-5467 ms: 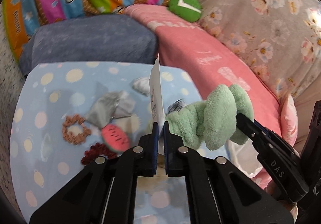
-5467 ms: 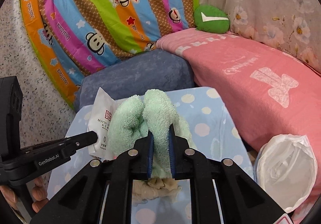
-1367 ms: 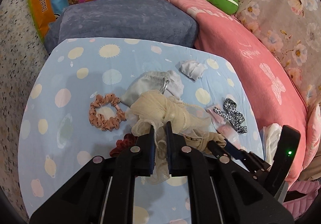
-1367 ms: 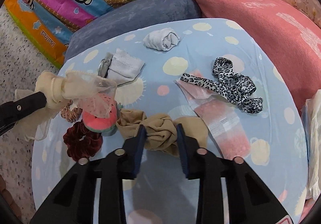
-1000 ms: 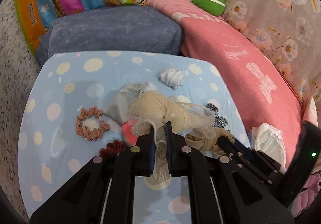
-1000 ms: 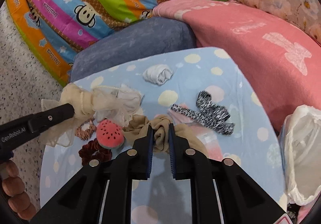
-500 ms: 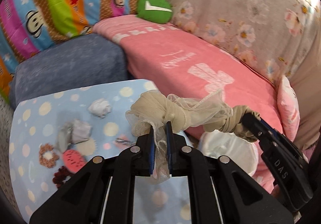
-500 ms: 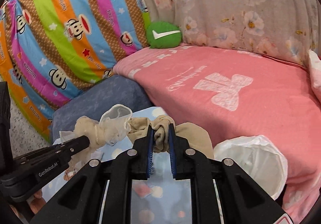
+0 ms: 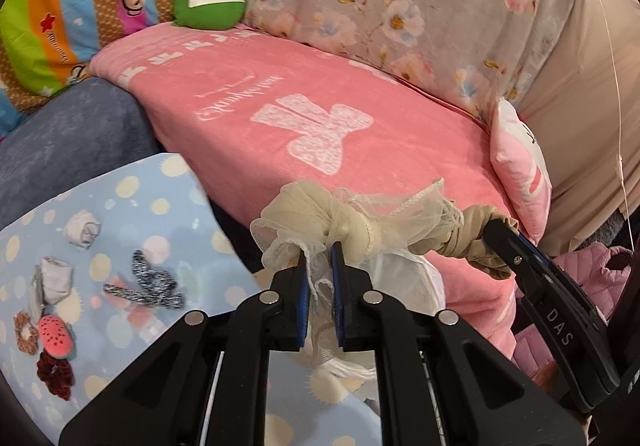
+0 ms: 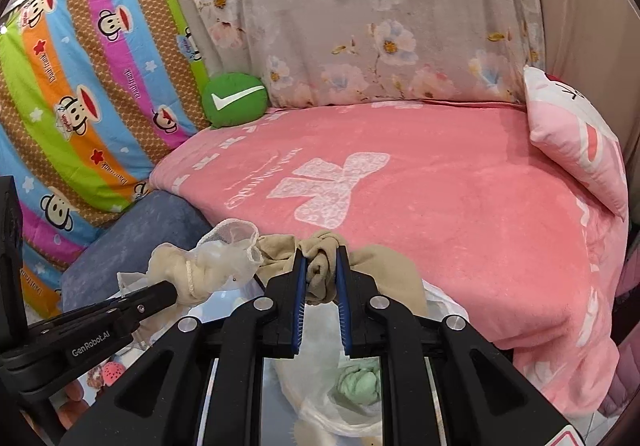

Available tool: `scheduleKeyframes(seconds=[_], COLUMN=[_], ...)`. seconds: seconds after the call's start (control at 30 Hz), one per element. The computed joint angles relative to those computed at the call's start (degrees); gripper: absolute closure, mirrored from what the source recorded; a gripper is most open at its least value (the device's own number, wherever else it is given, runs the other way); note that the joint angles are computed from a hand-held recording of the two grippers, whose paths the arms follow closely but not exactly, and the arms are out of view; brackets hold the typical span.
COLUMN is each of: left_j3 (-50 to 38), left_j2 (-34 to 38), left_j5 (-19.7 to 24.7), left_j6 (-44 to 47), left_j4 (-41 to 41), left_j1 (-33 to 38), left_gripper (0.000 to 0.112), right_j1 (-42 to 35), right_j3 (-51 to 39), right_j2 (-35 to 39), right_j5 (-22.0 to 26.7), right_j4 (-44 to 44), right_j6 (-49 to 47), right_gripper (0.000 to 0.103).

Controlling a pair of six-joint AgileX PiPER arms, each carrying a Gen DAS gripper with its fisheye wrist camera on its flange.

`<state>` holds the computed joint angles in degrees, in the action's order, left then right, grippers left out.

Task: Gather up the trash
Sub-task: 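Carry both fabrics over the trash bin and open both grippers, then grasp the red velvet scrunchie with the left gripper while the right grasps the watermelon plush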

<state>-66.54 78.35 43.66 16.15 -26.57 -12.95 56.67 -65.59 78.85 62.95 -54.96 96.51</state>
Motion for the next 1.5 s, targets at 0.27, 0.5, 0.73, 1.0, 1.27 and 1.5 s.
scheduleKeyframes(seconds=[0.27, 0.5, 0.73, 1.0, 1.27, 1.5], left_j3=[-0.23, -0.2, 0.4, 2.05, 5.48, 7.71], left_j2=[2.99, 3.08, 2.53, 0.85, -1.5, -2.87], left_j5=[-4.18, -7.18, -6.97, -6.32, -5.41, -3.84], left_j6=[-5.62, -15.26, -14.27, -11.66, -6.56, -0.57], left_j4=[4.52, 13.49, 12.86, 10.08, 5.24, 0.78], left_j1=[-7.7, -9.91, -8.07, -4.55, 2.37, 10.34], left_gripper=[0.09, 0.037, 0.037, 0.037, 0.036, 0.034], right_j1=[-3.21, -2.46, -0.9, 0.98, 3.02, 4.23], right_j3=[7.28, 7.54, 5.83, 3.47, -0.55, -5.75], right_j2=[-4.67, -4.86, -3.28, -0.99, 3.44, 8.83], right_j5=[-1.76, -0.28, -0.06, 0.27, -0.44, -2.28], right_j4=[0.65, -0.61, -1.23, -1.02, -0.01, 1.26], right_j6=[2.98, 4.49, 4.07, 3.73, 2.66, -0.06], right_gripper=[0.083, 0.055, 0.048, 0.044, 0.042, 0.042])
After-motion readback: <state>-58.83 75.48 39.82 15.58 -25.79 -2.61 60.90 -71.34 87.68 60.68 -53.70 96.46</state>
